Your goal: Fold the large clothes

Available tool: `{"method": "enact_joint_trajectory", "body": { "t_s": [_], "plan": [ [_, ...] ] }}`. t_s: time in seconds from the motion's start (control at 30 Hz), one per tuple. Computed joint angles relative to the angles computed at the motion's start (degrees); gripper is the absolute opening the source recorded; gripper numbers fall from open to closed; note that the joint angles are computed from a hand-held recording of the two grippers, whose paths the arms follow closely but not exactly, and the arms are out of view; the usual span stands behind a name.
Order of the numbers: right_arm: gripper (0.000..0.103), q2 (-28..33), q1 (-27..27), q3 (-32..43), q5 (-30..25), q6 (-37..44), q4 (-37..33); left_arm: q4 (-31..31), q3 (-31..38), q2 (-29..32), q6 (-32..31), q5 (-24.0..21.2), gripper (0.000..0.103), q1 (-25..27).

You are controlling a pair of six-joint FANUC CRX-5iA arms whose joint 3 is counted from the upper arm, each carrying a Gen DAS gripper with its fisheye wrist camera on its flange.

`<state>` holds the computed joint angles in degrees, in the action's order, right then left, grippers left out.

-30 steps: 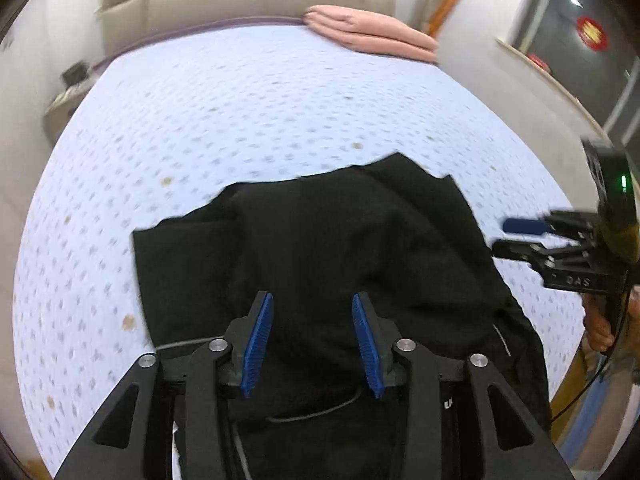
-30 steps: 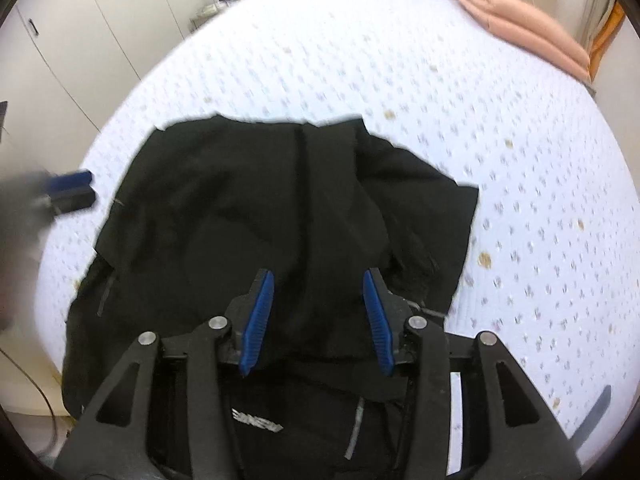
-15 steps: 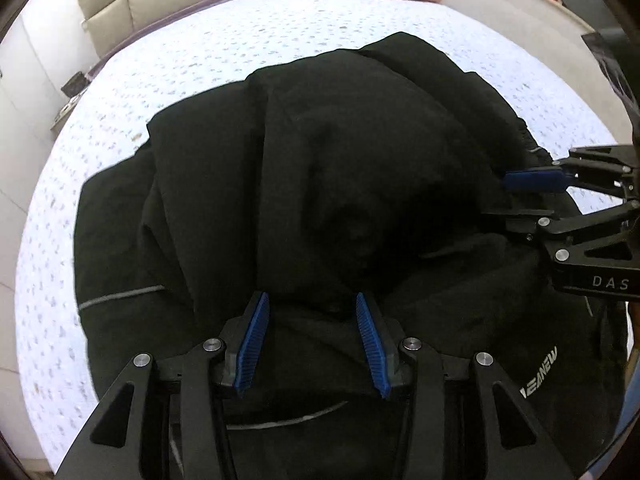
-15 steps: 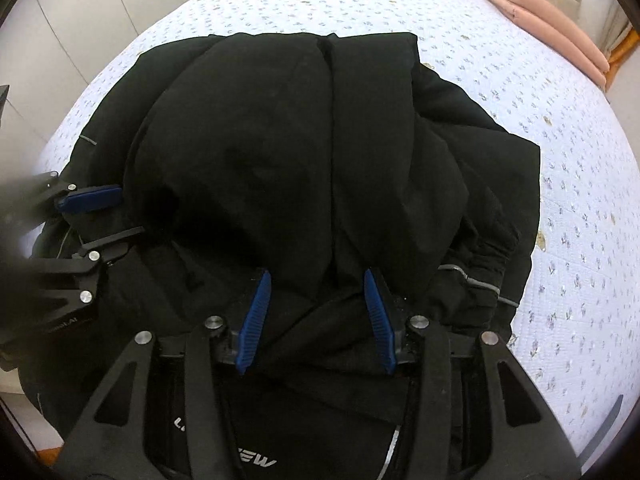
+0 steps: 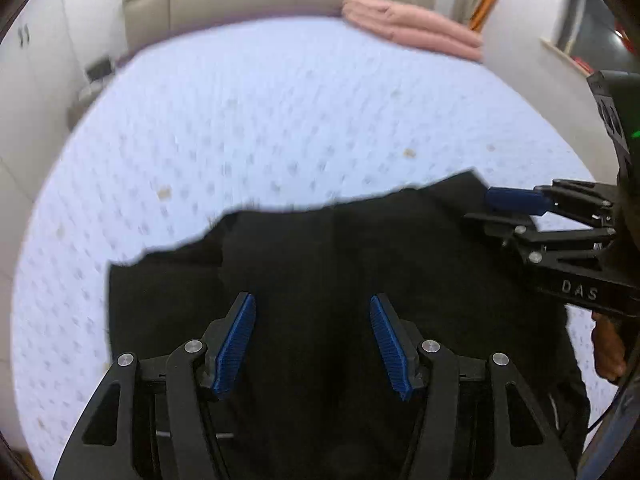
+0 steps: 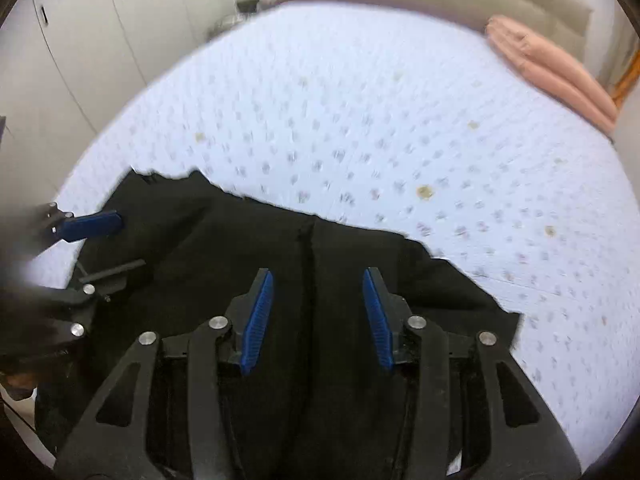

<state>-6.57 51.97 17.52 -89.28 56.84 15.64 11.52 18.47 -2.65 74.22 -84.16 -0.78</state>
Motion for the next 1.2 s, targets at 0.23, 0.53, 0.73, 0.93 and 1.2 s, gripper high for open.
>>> {"method": "enact_joint_trajectory", "body": {
  "t_s": [0.23,0.53,0.73,0.93,1.2],
  "plan": [
    [0.042,-2.2,-4.6,-4.9,-2.2,-2.3,-5.9,4.7,-8.2,-1.4,0.3,0.7,0.071,6.1],
    [0.044,-11.3,9.6,-4.0,-6.9,-18.4,-1.1,10.9,-10.7,-11.0,-3.0,-3.7,0.071,10.2],
    [0.042,-12.1,19.4,-6.3,-8.7,-24.0,-2.0,5.1,-14.0,-13.3,-3.0,-6.3,0.071,4.2],
    [0.042,-13.9,19.0,-12.5,-5.3,-26.1,-4.0,6.7,-20.4,-14.8,-3.9,-1.3,0.071,4.4],
    [0.045,-17.6,31.1,-16.7,-6.2,-34.5,6.9,10.8,-24.4,-21.9,-9.0,0.1,0.071,9.4]
  ]
}}
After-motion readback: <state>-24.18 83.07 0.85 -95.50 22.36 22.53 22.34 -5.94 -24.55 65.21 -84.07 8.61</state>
